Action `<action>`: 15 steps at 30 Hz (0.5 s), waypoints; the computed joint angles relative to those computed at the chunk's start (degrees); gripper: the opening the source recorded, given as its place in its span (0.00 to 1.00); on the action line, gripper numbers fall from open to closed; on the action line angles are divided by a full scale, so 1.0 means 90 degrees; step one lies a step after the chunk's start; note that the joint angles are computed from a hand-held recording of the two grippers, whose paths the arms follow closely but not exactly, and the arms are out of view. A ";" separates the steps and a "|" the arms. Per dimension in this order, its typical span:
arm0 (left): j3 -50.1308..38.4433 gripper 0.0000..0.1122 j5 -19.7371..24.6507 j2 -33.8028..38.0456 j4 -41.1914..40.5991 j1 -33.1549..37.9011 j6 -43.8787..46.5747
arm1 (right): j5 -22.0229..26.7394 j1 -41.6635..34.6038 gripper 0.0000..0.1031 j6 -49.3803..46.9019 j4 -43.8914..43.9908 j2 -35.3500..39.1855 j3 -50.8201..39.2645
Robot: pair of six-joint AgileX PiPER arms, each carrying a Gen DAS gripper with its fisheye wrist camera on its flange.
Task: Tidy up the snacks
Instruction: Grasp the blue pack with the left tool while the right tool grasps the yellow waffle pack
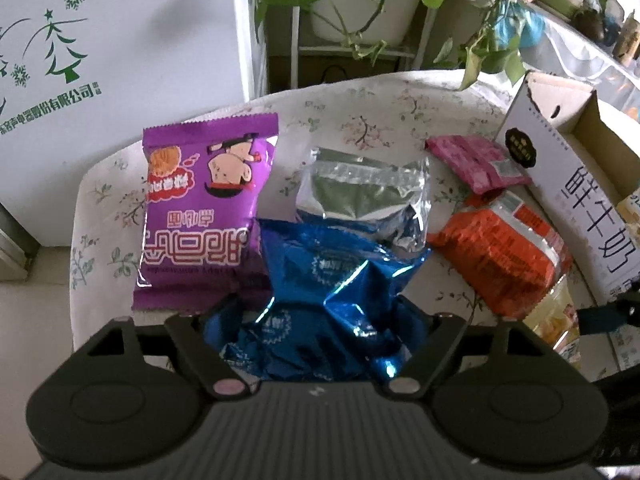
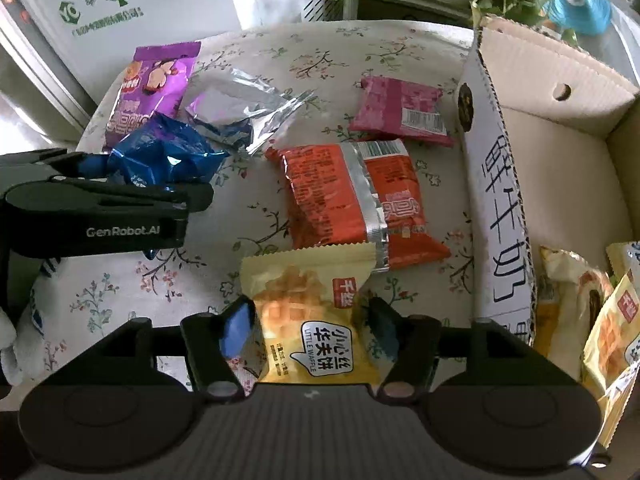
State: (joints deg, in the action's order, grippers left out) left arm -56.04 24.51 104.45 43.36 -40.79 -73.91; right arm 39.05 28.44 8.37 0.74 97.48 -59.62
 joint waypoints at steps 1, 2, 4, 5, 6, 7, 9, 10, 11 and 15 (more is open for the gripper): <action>0.0009 0.72 0.0009 0.0003 0.0069 -0.0015 -0.0057 | 0.0019 0.0058 0.67 0.0096 -0.0114 0.0020 -0.0021; 0.0016 0.72 0.0008 0.0004 0.0099 -0.0019 -0.0082 | 0.0018 0.0103 0.67 0.0167 -0.0196 0.0052 -0.0040; 0.0049 0.71 -0.0007 -0.0009 0.0177 -0.0029 -0.0178 | 0.0025 0.0173 0.65 0.0276 -0.0367 0.0081 -0.0053; 0.0050 0.71 0.0009 -0.0010 0.0184 -0.0038 -0.0195 | 0.0024 0.0232 0.63 0.0361 -0.0498 0.0088 -0.0047; 0.0046 0.70 0.0033 -0.0013 0.0184 -0.0048 -0.0222 | 0.0013 0.0296 0.57 0.0477 -0.0659 0.0088 -0.0036; 0.0043 0.67 0.0067 -0.0024 0.0183 -0.0066 -0.0292 | -0.0009 0.0302 0.55 0.0492 -0.0687 0.0077 -0.0020; 0.0038 0.63 0.0092 -0.0062 0.0095 -0.0065 -0.0310 | 0.0025 0.0254 0.54 0.0411 -0.0552 0.0031 -0.0012; 0.0041 0.62 0.0106 -0.0081 0.0055 -0.0065 -0.0291 | 0.0027 0.0212 0.54 0.0335 -0.0453 0.0007 0.0001; 0.0055 0.61 0.0098 -0.0116 -0.0021 -0.0059 -0.0236 | 0.0011 0.0201 0.54 0.0301 -0.0402 -0.0011 0.0007; 0.0160 0.59 0.0111 -0.0297 -0.0056 -0.0091 -0.0287 | -0.0087 0.0081 0.53 0.0171 -0.0233 -0.0192 0.0071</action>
State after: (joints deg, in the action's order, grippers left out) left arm -54.60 25.51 101.78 42.86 -41.61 -76.50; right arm 38.27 29.17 9.91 -1.36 95.75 -58.98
